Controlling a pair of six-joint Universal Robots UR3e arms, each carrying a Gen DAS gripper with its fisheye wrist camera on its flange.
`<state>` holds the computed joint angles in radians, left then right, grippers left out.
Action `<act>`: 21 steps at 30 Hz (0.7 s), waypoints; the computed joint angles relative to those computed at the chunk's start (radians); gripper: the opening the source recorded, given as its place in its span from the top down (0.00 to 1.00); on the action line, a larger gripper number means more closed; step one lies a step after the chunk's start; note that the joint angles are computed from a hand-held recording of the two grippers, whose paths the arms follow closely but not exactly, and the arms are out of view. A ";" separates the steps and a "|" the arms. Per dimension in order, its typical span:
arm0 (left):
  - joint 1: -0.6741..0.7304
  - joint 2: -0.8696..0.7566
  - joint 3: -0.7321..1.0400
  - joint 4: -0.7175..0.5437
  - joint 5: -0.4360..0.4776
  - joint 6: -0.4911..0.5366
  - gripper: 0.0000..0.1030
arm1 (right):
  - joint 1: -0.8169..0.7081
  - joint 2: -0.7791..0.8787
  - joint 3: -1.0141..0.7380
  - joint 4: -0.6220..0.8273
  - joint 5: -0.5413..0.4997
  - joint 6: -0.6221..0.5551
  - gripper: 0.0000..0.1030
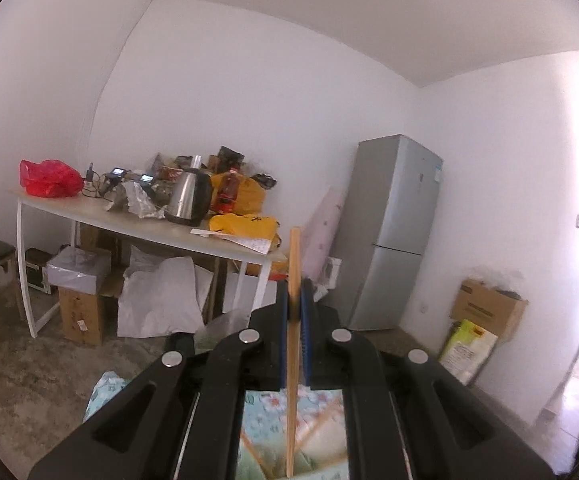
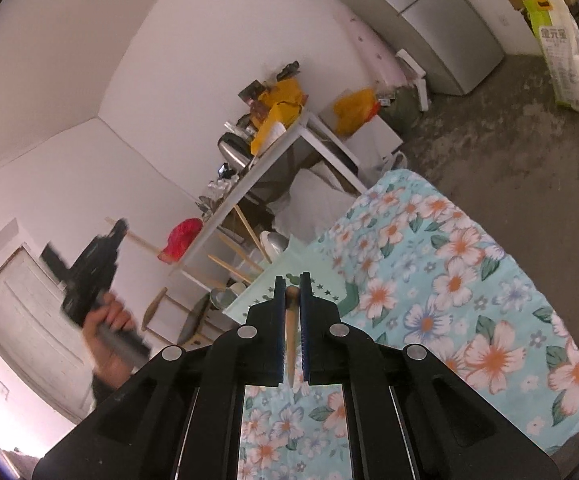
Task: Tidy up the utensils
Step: 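Lower the left tool's chopstick into the green caddy and open it while the right tool carries its chopstick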
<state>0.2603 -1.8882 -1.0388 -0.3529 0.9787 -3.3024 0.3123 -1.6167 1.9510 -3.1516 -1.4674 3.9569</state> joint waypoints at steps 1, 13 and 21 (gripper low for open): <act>-0.025 -0.037 0.043 -0.009 0.037 0.007 0.95 | -0.003 0.000 0.005 -0.005 0.002 0.000 0.96; -0.088 -0.109 -0.130 0.174 0.120 0.020 0.94 | -0.019 0.001 0.009 -0.011 0.005 -0.012 0.96; 0.027 0.116 -0.468 0.293 -0.023 0.045 0.51 | 0.021 0.025 -0.063 0.027 -0.048 -0.050 0.96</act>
